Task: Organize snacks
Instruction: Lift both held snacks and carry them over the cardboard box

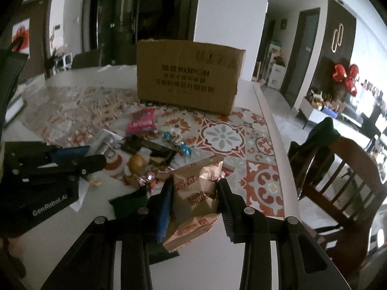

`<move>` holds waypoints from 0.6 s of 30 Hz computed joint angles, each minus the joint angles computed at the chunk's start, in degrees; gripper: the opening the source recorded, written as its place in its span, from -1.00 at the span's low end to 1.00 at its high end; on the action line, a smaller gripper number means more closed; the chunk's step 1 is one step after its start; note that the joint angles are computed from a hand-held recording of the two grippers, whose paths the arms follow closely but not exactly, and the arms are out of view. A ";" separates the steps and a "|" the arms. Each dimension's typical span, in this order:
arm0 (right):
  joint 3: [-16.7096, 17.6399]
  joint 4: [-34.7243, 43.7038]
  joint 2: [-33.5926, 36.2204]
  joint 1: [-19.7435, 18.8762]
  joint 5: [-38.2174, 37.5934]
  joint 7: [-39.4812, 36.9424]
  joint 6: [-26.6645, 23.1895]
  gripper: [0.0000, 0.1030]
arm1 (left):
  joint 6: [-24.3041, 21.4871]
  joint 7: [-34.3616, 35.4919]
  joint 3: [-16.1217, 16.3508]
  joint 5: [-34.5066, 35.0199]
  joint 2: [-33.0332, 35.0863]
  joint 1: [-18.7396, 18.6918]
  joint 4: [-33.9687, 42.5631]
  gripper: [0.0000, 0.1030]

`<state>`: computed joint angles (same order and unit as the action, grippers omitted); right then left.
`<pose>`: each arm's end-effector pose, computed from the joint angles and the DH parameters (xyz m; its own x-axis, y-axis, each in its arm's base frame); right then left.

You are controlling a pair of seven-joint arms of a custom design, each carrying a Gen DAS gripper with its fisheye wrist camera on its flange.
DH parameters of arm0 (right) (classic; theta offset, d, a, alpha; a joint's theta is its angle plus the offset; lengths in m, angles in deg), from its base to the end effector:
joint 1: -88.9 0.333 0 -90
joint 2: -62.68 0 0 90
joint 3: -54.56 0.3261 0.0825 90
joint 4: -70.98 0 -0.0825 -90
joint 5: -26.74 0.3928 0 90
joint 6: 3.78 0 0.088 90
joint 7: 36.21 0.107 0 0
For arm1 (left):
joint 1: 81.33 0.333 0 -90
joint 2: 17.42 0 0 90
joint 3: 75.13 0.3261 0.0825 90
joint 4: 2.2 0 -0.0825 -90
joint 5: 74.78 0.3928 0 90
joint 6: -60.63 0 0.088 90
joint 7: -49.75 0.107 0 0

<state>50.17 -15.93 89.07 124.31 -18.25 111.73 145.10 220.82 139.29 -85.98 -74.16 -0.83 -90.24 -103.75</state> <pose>0.6244 0.4043 0.4679 0.0731 -0.9944 0.0763 -0.6567 -0.1056 -0.7467 0.6573 -0.2219 0.4921 -0.3296 -0.9428 0.0496 -0.7089 0.2124 -0.6726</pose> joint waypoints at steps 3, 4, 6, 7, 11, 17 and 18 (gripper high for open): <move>-0.20 -0.45 -0.73 0.21 -0.28 1.56 1.15 -0.26 | 0.56 1.84 -0.85 -1.45 -1.10 0.69 -0.45 -0.60; -0.31 -0.63 -1.05 0.33 -0.53 2.39 1.56 -0.26 | 0.82 3.06 -1.42 -2.60 -1.65 1.24 -0.66 -0.60; -0.54 -0.87 -1.74 0.57 -1.35 3.86 2.23 -0.27 | 1.03 4.72 -2.01 -4.37 -2.29 1.77 -0.73 -0.60; -0.65 -1.01 -2.08 0.69 -1.87 4.67 2.49 -0.27 | 1.15 5.64 -2.25 -5.23 -2.54 2.00 -0.70 -0.60; -0.78 -0.65 -2.89 0.50 -3.71 7.44 3.89 -0.27 | 0.65 9.28 -2.99 -8.35 -3.33 2.66 -0.02 -0.60; -1.19 1.71 -2.52 0.00 -4.70 10.04 5.64 -0.27 | 1.43 12.82 -2.53 -9.69 -2.91 2.34 3.10 -0.60; -1.41 2.77 -2.07 0.09 -5.07 10.21 5.45 -0.27 | 1.61 13.01 -2.44 -9.66 -2.58 2.28 3.84 -0.60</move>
<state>48.76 -13.16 87.00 124.40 -23.32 121.94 150.56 222.43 152.29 -88.42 -83.82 -3.41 -87.96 -99.91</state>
